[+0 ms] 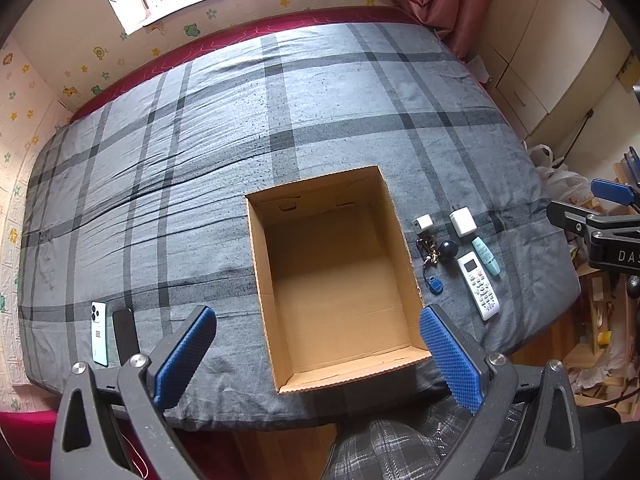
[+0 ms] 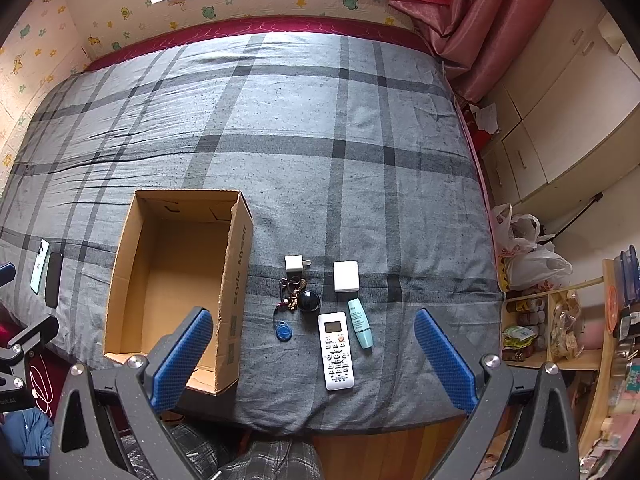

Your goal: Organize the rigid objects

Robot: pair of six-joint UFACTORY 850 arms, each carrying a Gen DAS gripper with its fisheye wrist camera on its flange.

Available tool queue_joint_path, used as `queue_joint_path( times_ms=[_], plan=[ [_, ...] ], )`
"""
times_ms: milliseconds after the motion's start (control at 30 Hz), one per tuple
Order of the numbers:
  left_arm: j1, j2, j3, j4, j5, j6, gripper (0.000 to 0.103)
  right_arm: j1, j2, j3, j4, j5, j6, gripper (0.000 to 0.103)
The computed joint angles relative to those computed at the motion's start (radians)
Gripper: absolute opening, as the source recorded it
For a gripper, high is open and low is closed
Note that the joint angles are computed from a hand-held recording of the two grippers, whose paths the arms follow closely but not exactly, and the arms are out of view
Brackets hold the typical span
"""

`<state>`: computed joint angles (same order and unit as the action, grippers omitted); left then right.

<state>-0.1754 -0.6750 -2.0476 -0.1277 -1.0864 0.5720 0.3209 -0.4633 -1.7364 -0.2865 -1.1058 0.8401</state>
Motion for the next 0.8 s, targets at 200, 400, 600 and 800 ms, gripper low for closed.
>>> queue_joint_path(
  times_ms=[200,400,600,800],
  plan=[
    [-0.001,0.012,0.021,-0.007,0.016,0.009,0.103,0.005,-0.002,-0.006,-0.006,-0.006,0.006,0.103],
    [0.0,0.01,0.017,-0.01,0.014,0.012,0.103,0.011,-0.001,-0.009,-0.016,-0.009,0.017,0.103],
    [0.005,0.006,0.004,-0.02,0.005,0.024,0.103,0.013,0.0,-0.009,-0.019,-0.01,0.02,0.103],
    [0.011,0.005,-0.004,-0.023,0.005,0.03,0.103,0.019,0.005,-0.009,-0.033,-0.011,0.035,0.103]
  ],
)
